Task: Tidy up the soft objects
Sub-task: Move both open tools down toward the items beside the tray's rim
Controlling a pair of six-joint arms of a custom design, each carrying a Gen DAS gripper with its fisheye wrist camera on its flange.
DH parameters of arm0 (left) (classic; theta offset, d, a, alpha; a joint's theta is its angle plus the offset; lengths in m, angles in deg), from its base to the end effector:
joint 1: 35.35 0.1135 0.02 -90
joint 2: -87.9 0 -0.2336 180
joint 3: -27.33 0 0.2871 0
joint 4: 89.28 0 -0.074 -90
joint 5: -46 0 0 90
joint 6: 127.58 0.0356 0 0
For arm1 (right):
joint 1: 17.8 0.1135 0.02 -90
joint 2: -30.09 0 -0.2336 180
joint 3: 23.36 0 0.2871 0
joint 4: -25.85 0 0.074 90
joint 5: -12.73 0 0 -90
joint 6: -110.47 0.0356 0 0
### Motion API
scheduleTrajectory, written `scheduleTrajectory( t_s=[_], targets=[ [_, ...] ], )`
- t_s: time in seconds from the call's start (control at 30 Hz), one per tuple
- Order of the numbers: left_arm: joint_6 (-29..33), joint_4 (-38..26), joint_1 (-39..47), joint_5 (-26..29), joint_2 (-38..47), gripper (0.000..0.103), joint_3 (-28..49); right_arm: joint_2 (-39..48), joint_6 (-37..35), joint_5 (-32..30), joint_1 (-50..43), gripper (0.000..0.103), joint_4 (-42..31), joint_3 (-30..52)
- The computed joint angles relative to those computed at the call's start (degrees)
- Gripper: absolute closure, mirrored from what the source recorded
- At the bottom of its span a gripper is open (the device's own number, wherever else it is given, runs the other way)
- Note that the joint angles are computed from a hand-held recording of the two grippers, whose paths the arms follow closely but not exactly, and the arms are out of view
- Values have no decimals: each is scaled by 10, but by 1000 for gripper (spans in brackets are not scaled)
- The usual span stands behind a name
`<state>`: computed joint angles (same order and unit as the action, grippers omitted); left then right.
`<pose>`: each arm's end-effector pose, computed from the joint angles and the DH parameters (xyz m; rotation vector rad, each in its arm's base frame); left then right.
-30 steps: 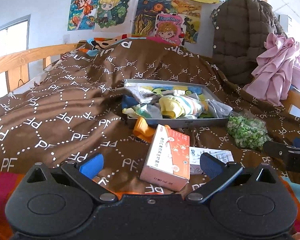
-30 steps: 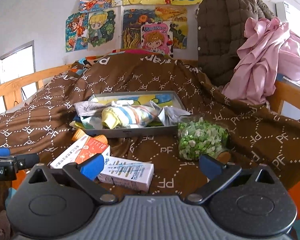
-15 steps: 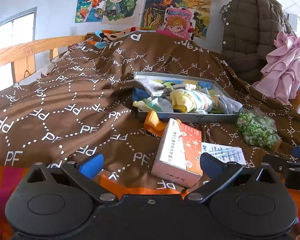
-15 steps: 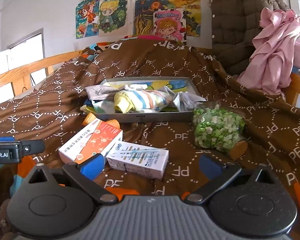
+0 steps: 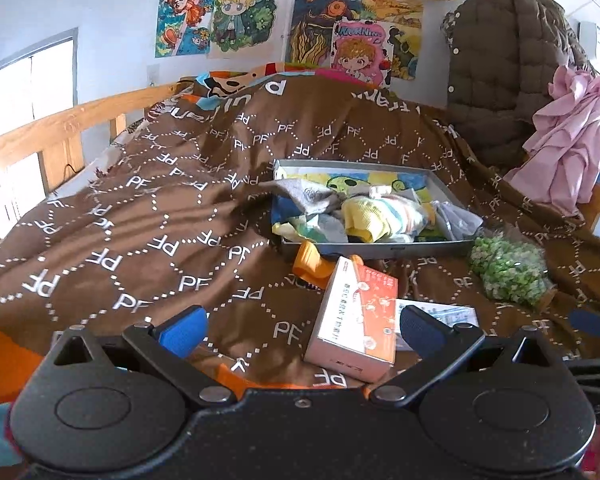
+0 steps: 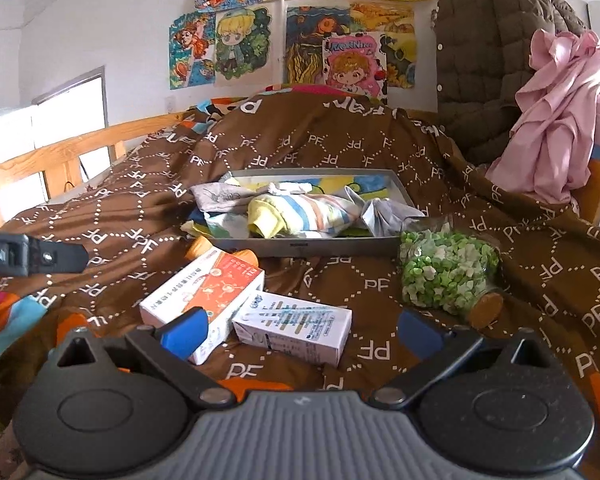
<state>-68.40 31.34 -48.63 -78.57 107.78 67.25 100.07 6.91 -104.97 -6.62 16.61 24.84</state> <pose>0.1506 -0.0148 0.2258 -0.6277 2.0342 0.2332 0.2882 0.0738 0.1721 -0.7218 1.9505 0.4836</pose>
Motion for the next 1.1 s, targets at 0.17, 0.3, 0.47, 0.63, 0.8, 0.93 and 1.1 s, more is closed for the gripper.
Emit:
scheduleTrajectory(
  t_s=[0.17,0.3,0.47,0.63,0.8,0.93,1.1],
  targets=[
    [-105,-111,-59,-34,20,1,71,-59,-5,23,7,0,-142,43],
    [-172,-164,-41,-21,34,1,124,-31,-24,60,14,0,-321,184],
    [-110,-154,48,39,33,1,160,24,-65,119,49,0,-410,330],
    [55,-34,209,182,48,1,131,105,-56,136,94,0,-392,395],
    [154,136,338,321,146,1,76,253,-48,127,130,0,-408,503],
    [240,315,424,445,312,1,67,411,-49,87,139,0,-416,641],
    [312,483,489,560,510,1,110,636,-70,66,145,0,-461,904]
  ],
)
